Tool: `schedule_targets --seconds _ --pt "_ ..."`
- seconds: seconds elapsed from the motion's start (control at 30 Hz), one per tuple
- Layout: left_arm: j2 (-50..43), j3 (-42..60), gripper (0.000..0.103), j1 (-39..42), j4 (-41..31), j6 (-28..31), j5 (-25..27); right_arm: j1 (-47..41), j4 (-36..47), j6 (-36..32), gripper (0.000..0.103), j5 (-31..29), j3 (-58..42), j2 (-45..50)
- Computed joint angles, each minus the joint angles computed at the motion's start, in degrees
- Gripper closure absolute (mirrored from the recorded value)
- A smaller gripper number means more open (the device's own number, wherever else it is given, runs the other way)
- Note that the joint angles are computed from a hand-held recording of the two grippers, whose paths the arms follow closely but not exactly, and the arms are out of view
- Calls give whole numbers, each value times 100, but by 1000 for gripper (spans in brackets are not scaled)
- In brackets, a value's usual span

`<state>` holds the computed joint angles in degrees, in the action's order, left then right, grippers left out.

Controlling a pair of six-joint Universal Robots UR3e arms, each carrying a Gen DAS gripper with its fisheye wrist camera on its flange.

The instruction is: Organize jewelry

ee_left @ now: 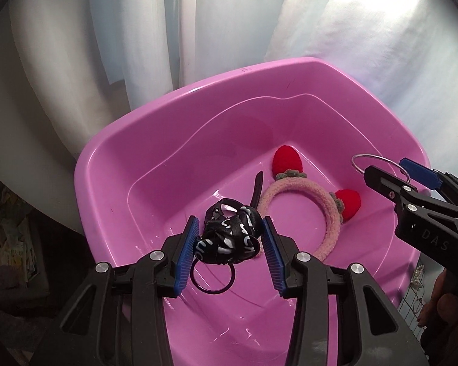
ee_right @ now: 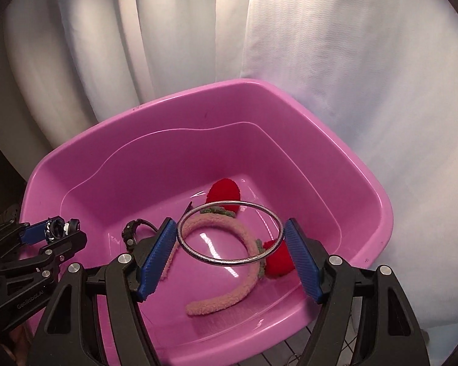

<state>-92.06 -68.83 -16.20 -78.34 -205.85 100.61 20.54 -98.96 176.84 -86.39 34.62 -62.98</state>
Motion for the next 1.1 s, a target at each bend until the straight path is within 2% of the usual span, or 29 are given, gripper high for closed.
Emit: schedule_targets --seconds 0.07,0.13,0.2,1.1 --pt "-64 94 58 -8 -81 26 -9 -15 219 8 32 21 -225 137" --pt "-84 130 46 -12 -130 -9 2 -4 327 27 32 -18 -377 254" --pt "-89 119 43 -47 -101 -50 84 2 223 46 32 -52 -248 199" --pt "-7 444 40 -249 -353 -255 253 -62 -150 35 32 -19 392 -299"
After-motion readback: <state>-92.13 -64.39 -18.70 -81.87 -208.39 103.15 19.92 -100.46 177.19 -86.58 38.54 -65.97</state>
